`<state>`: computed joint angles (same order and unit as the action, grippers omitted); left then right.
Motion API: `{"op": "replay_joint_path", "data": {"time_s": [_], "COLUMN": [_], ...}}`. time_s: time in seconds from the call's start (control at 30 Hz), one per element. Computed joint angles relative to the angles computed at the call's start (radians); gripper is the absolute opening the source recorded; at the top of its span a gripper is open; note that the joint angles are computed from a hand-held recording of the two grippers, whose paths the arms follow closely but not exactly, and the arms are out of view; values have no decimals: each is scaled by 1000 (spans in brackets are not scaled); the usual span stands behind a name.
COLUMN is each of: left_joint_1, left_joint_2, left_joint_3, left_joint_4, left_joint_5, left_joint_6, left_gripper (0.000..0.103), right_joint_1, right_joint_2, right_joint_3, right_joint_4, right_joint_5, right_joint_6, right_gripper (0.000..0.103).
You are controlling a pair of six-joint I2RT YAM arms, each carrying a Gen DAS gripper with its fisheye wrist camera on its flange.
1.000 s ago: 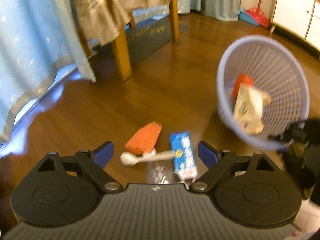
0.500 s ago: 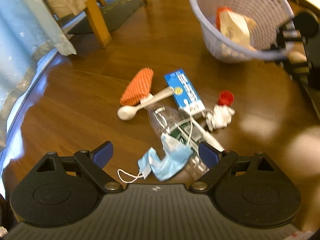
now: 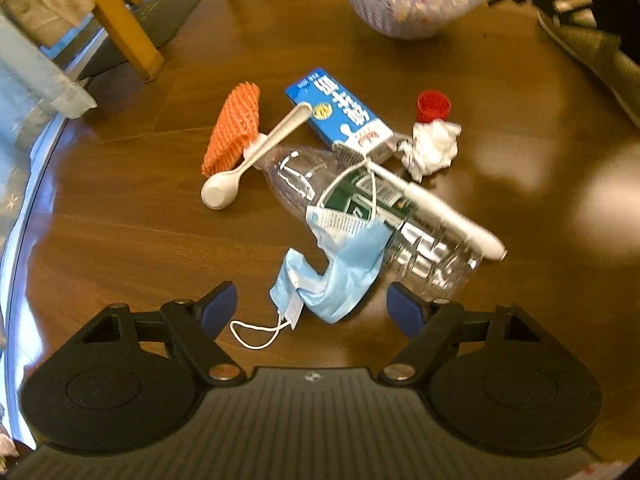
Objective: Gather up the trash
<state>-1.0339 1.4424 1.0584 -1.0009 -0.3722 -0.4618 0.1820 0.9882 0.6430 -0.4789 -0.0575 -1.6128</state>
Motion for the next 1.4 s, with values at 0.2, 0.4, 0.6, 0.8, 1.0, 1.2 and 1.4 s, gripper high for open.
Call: {"op": "replay_joint_path", "data": {"time_s": [0.2,0.4,0.6,0.8,1.0,1.2,1.4], "left_joint_1": [27,49,60,70,78,92,97], "left_joint_2": [-8,12,38,57,61,52,29], "left_joint_3": [-68,-102,-112,-117,-120,-129,-126], "left_joint_4": [58,126,164,184,191,190,179], "left_joint_5": [29,45,60,68,68,84,94], "left_joint_6": [54,85,101,109,106,102,77], "left_gripper": [71,68,60,45,29,7,1], "right_joint_1": [9,9,9,9,12,17,18], "right_joint_2": [4,5,4,6,4,-2,-1], "right_joint_3": [3,4,5,5,3,-1,1], "right_joint_4": [7,8,7,6,6,2,0], "right_joint_5": [7,7,5,6,9,11,14], "right_joint_6": [11,7,10,10,15,15,20], "right_gripper": [10,10,10,10,10,10,10]}}
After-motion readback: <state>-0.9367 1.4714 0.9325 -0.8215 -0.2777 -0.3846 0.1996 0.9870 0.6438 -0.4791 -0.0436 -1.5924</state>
